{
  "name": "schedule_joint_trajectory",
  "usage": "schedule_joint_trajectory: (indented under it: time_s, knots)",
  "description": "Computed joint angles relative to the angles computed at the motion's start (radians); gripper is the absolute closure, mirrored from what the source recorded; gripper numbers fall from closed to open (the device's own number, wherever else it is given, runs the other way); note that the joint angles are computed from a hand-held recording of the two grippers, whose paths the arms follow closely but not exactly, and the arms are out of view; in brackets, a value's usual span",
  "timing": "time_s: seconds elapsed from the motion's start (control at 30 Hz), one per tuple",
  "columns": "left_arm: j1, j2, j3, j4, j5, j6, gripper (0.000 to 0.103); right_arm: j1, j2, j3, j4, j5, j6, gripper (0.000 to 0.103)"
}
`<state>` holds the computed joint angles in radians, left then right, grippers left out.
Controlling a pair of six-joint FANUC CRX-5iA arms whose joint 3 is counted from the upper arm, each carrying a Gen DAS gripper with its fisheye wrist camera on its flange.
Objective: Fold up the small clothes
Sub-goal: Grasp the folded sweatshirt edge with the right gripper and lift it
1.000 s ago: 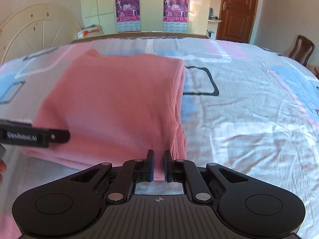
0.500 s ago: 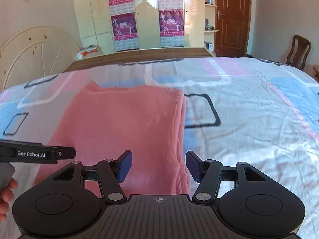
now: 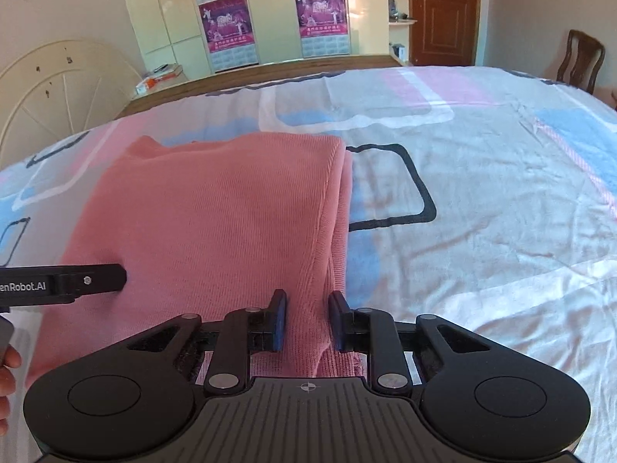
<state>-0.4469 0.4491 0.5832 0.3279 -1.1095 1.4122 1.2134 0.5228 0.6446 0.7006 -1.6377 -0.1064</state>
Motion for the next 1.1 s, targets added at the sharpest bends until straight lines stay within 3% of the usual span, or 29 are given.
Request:
schedule_joint_trajectory:
  time_s: [0.07, 0.13, 0.2, 0.33, 0.37, 0.43, 0.47, 0.5, 0.93, 1.07, 1.1]
  knots:
    - [-0.001, 0.003, -0.003, 0.011, 0.004, -0.011, 0.000, -0.001, -0.001, 0.004, -0.006, 0.000, 0.020, 0.080]
    - [-0.004, 0.004, -0.002, 0.012, 0.002, -0.018, 0.000, 0.002, 0.008, 0.013, 0.002, -0.018, 0.033, 0.090]
    - [-0.005, 0.001, -0.005, 0.018, 0.004, -0.027, 0.001, 0.006, 0.016, 0.020, 0.024, -0.037, 0.030, 0.093]
    - [-0.001, -0.002, -0.015, 0.026, 0.011, -0.046, 0.000, -0.003, -0.020, -0.035, -0.003, -0.006, -0.022, 0.091]
    - [0.002, 0.002, -0.011, 0.033, 0.004, -0.043, 0.000, -0.002, -0.016, -0.027, 0.006, -0.010, -0.011, 0.087]
    - [0.009, 0.015, 0.008, 0.043, -0.019, -0.033, 0.000, 0.000, -0.011, -0.015, 0.025, -0.017, 0.000, 0.066]
    - [0.011, 0.021, 0.017, 0.047, -0.029, -0.032, 0.000, 0.000, -0.011, -0.013, 0.036, -0.022, -0.008, 0.045]
    - [0.012, 0.028, 0.027, 0.050, -0.040, -0.033, 0.000, 0.000, -0.021, -0.030, 0.050, -0.012, -0.032, 0.032]
    - [0.019, 0.098, 0.084, 0.125, -0.069, -0.083, 0.000, -0.066, -0.132, -0.207, -0.012, 0.217, -0.139, 0.032]
    - [0.018, 0.137, 0.138, 0.134, -0.101, -0.107, 0.000, -0.075, -0.162, -0.281, 0.025, 0.284, -0.198, 0.033]
    - [0.019, 0.145, 0.148, 0.140, -0.108, -0.109, 0.000, -0.077, -0.165, -0.290, 0.031, 0.298, -0.206, 0.045]
